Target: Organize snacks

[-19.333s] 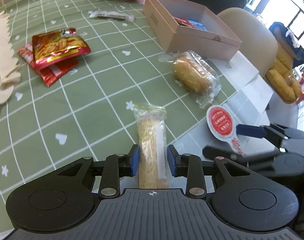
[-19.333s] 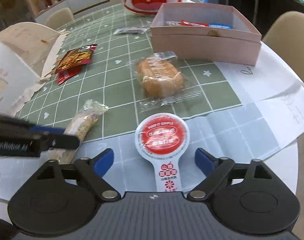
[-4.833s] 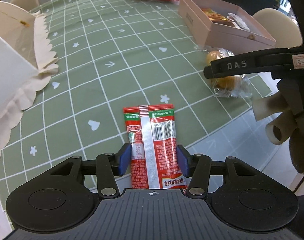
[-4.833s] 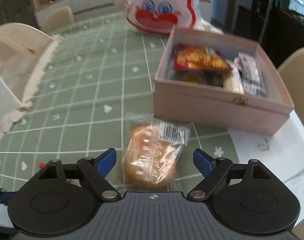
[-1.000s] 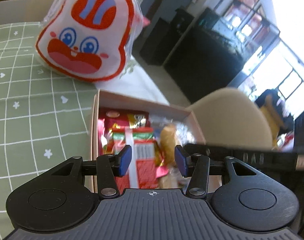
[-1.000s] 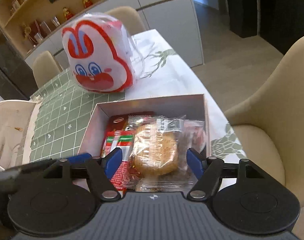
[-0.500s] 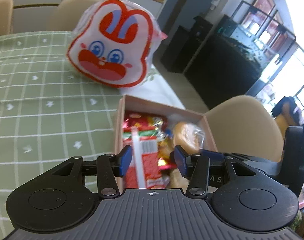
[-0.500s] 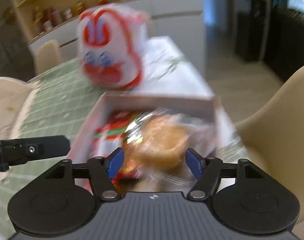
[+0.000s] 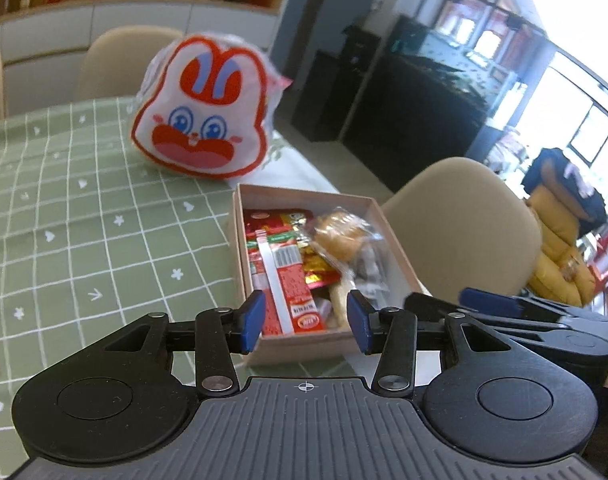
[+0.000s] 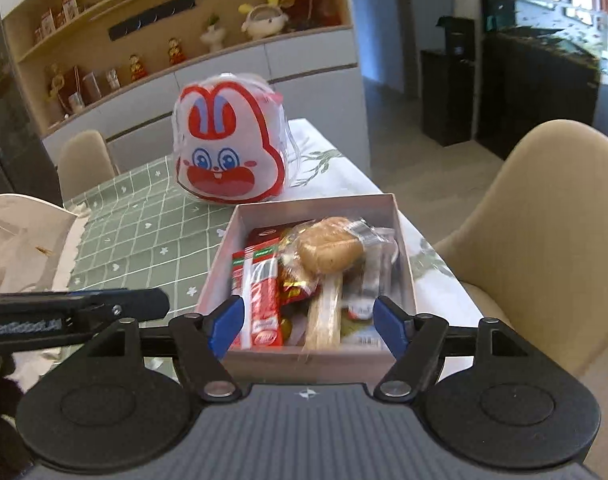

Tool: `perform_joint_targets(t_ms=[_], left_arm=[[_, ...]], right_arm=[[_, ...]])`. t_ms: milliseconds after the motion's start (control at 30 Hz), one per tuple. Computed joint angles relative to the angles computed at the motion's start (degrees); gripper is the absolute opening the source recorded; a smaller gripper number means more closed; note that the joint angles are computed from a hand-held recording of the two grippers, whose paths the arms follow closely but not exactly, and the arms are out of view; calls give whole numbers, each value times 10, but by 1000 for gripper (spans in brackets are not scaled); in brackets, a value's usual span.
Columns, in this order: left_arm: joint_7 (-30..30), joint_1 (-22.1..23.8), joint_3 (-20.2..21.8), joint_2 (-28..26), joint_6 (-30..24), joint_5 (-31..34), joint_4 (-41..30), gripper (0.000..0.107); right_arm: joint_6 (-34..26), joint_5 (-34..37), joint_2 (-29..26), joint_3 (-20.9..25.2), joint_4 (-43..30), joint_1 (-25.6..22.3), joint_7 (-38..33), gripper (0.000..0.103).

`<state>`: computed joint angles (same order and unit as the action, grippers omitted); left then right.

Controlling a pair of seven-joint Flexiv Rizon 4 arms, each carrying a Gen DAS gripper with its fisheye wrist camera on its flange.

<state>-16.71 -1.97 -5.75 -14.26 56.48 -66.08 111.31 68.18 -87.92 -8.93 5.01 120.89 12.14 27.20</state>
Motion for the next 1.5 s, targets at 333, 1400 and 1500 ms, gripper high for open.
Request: perform_joint_targets(t_ms=[333, 1400, 1500], left_arm=[[200, -8, 58, 134, -37, -80, 133, 17], [148, -33, 82, 177, -2, -45, 174, 17], [142, -32, 82, 177, -4, -42, 173, 17]], right_arm=[[-172, 157, 76, 80, 66, 88, 40, 79], [-218, 189, 76, 90, 45, 138, -27, 79], [-218, 193, 75, 90, 45, 138, -31, 79]])
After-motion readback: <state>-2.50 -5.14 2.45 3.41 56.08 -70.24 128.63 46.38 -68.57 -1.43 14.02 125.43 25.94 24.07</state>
